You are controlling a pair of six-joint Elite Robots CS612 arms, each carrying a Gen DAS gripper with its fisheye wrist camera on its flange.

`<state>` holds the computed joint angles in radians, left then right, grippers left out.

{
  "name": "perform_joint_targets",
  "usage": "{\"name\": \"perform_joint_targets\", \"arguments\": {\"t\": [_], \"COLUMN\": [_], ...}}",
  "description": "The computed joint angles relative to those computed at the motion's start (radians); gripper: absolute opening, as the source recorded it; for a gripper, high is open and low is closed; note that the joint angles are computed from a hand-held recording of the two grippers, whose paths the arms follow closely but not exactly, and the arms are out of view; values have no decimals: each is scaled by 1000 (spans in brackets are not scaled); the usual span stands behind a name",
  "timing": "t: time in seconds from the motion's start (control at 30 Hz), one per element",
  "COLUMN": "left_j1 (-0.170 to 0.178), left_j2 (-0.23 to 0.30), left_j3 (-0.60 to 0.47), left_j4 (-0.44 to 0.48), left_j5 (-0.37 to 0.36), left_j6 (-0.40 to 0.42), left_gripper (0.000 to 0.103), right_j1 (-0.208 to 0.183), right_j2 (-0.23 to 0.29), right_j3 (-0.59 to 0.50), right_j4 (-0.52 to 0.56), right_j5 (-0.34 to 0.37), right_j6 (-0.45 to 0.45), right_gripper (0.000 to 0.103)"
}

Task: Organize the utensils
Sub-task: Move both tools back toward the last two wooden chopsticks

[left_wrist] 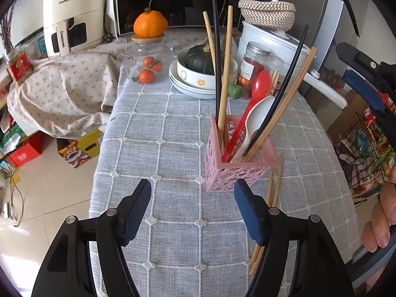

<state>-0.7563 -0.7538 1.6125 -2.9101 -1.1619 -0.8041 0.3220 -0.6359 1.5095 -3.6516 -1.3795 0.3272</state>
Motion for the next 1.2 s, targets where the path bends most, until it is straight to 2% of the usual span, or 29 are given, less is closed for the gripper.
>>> {"name": "perform_joint_targets", "arguments": {"t": [0.27, 0.47, 0.7, 0.83, 1.0, 1.1, 1.2], "left_j1": [-14, -25, -23, -22, -17, -14, -11], "left_j2": [11, 24, 44, 55, 63, 65, 65], "left_j3": [-4, -18, -46, -58, -73, -85, -85], "left_j4": [-10, 7, 59, 85, 132, 186, 195], "left_j5": [-6, -3, -21, -20, -24, -26, -26], "left_j6": [9, 40, 42, 42, 35, 24, 18], "left_gripper": [78, 79, 80, 81, 81, 81, 81], "right_j1": [-41, -53, -59, -53, -50, -37, -27], "right_j2": [-49, -56, -39, -18, 7, 23, 33], "right_j3": [84, 115, 115, 95, 63, 39, 16], "right_j4": [41, 124, 224, 295, 391, 446, 529], "right_j5": [48, 15, -14, -58, -74, -109, -126], "right_j6": [15, -67, -115, -151, -163, -206, -237], "right_gripper": [69, 71, 79, 80, 80, 80, 80]}}
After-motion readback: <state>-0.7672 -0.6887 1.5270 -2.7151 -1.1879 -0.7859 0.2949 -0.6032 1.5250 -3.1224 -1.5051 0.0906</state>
